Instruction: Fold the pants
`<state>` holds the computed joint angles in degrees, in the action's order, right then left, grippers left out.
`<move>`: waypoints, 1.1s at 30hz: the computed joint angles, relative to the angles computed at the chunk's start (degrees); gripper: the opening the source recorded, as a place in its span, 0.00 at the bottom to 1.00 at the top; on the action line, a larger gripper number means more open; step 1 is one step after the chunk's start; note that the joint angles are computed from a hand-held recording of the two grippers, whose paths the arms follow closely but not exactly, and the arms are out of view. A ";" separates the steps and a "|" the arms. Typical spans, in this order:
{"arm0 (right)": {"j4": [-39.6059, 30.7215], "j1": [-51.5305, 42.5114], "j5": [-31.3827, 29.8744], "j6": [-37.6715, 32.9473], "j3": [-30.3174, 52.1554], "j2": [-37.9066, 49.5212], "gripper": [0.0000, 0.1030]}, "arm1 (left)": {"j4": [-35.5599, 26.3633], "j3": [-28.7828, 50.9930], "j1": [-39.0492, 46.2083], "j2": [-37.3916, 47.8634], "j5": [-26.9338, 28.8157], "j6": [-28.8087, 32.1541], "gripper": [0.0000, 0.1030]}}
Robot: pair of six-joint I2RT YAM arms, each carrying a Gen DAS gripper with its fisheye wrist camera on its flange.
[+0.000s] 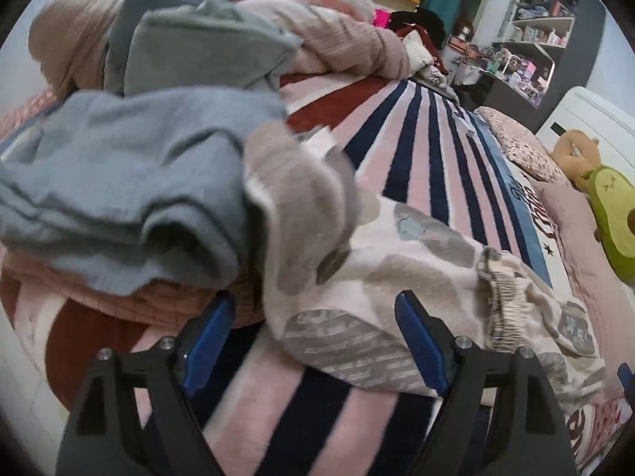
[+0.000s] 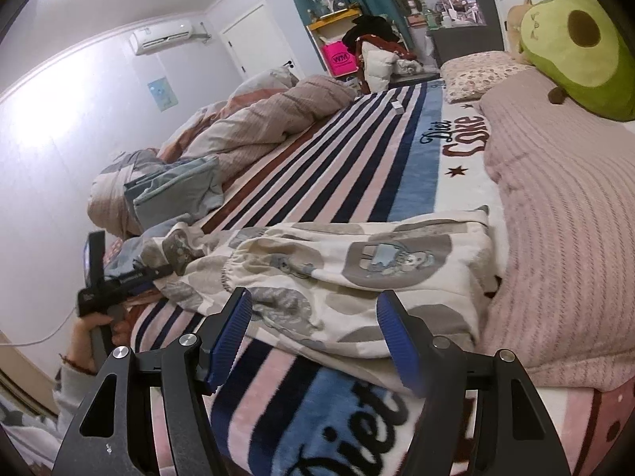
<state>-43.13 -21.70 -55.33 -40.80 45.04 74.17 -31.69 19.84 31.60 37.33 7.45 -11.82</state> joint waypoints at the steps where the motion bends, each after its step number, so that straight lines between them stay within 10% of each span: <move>1: 0.09 0.48 0.25 0.83 -0.10 -0.63 0.60 | 0.89 -0.56 0.90 0.96 0.22 0.21 0.77; 6: -0.02 1.39 1.45 1.97 -0.41 -2.48 0.60 | 8.41 -2.11 2.20 6.75 4.08 0.11 0.77; 12: -1.41 0.51 0.32 1.41 0.28 -2.29 0.60 | 15.64 -1.84 0.21 13.80 5.20 -5.20 0.42; 20: -4.53 -3.04 -3.48 -3.28 2.00 1.66 0.60 | 6.06 1.02 0.45 6.67 2.50 -6.57 0.04; 33: -22.45 -15.16 -10.07 -26.53 8.99 15.74 0.60 | 9.84 9.27 -24.01 9.96 -17.22 -12.98 0.04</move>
<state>-65.58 -36.85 -65.40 -67.34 54.03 89.91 -21.86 29.11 7.59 47.29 -9.77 -24.80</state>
